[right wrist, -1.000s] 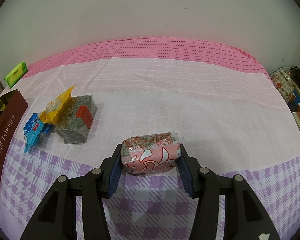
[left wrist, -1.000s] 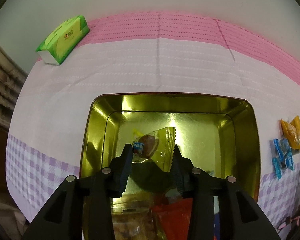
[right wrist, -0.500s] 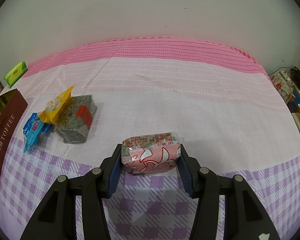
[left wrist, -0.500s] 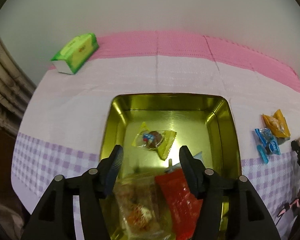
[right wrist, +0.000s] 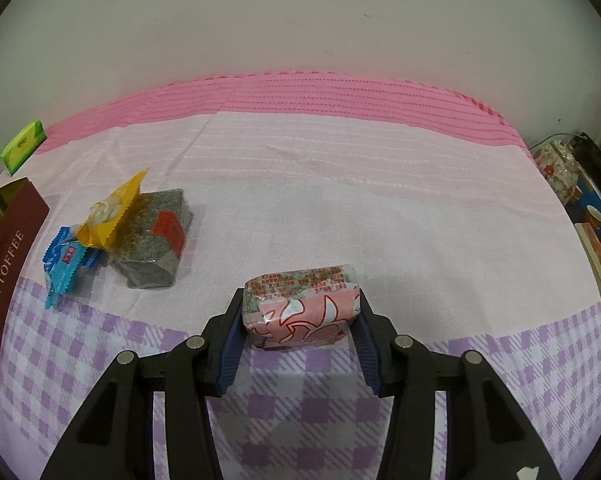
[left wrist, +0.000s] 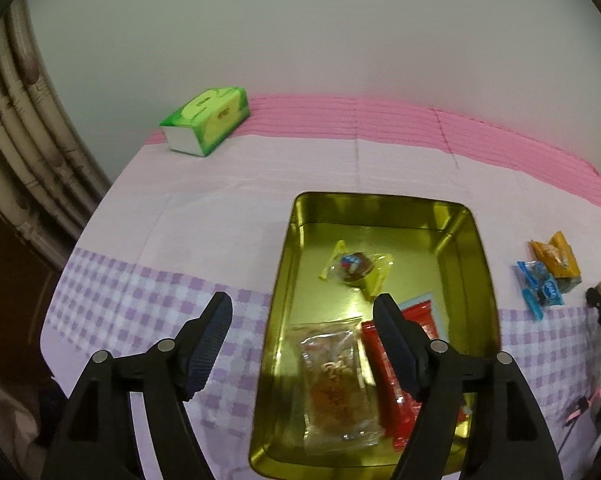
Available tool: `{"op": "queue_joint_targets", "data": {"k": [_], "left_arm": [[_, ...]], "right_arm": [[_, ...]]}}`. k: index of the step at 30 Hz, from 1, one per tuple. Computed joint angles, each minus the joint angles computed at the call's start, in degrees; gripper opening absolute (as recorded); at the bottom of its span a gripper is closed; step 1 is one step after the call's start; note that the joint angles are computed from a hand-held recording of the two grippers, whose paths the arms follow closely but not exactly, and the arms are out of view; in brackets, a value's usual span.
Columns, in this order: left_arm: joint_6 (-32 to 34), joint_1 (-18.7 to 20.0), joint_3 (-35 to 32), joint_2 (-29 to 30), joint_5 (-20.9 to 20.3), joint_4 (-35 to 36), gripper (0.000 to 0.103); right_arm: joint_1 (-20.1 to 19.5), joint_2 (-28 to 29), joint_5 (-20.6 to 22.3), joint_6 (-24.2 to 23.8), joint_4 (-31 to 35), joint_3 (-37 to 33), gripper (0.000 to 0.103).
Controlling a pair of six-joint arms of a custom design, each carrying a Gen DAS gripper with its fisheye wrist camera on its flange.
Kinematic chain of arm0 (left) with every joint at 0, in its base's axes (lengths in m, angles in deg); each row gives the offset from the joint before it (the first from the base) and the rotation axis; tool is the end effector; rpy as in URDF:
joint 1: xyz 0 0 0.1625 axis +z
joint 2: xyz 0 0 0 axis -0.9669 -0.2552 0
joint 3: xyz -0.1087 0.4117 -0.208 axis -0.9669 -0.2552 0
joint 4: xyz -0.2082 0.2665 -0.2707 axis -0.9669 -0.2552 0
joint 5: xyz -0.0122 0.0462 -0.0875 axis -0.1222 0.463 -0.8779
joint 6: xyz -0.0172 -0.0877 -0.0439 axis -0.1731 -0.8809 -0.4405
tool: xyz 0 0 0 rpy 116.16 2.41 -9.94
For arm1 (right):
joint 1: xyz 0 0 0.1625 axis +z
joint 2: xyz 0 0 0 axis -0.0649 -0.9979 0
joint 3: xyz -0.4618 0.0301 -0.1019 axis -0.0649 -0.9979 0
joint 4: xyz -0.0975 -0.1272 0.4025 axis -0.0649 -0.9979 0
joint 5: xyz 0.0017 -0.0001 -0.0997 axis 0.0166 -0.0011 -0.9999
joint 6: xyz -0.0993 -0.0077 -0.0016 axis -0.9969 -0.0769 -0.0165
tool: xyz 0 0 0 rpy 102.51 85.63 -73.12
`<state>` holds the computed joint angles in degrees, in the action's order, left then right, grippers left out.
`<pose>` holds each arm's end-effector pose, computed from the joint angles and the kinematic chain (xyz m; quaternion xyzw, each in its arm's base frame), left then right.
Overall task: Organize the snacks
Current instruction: 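Carry the pink pack into the tin and open the right gripper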
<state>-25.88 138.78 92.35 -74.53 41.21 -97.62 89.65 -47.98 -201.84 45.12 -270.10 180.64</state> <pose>-0.0831 -0.6682 0.1551 -0.0124 0.8400 -0.3182 0.4393 0.0298 -0.7564 0.1127 0.1824 -0.8746 0.2619 0.3650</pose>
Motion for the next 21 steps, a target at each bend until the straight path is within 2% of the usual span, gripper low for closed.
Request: {"op": "queue_joint_targets", "data": {"k": [5, 9, 13, 19, 21], "left_arm": [[-1.2, 0.6, 1.3, -1.1, -1.0, -0.5, 0.074], [-1.5, 0.8, 1.8, -1.8, 0.0, -1.7, 0.074], [-4.0, 1.3, 2.3, -2.7, 0.2, -1.2, 0.074], [-9.5, 1.6, 3.3, -3.8, 4.6, 1.9, 0.074], [-11.2, 2.0, 3.6, -4.4, 4.4, 2.5, 0.074]], "right_arm": [[1.0, -1.0, -0.1, 1.2, -0.9, 1.2, 0.046], [2.6, -2.1, 1.6, 2.2, -0.4, 2.1, 0.046], [4.7, -2.1, 5.0, 2.1, 2.8, 1.8, 0.046], [8.4, 0.7, 10.0, 0.7, 8.8, 0.0, 0.046], [9.4, 2.0, 11.3, 1.3, 11.7, -1.4, 0.046]]}}
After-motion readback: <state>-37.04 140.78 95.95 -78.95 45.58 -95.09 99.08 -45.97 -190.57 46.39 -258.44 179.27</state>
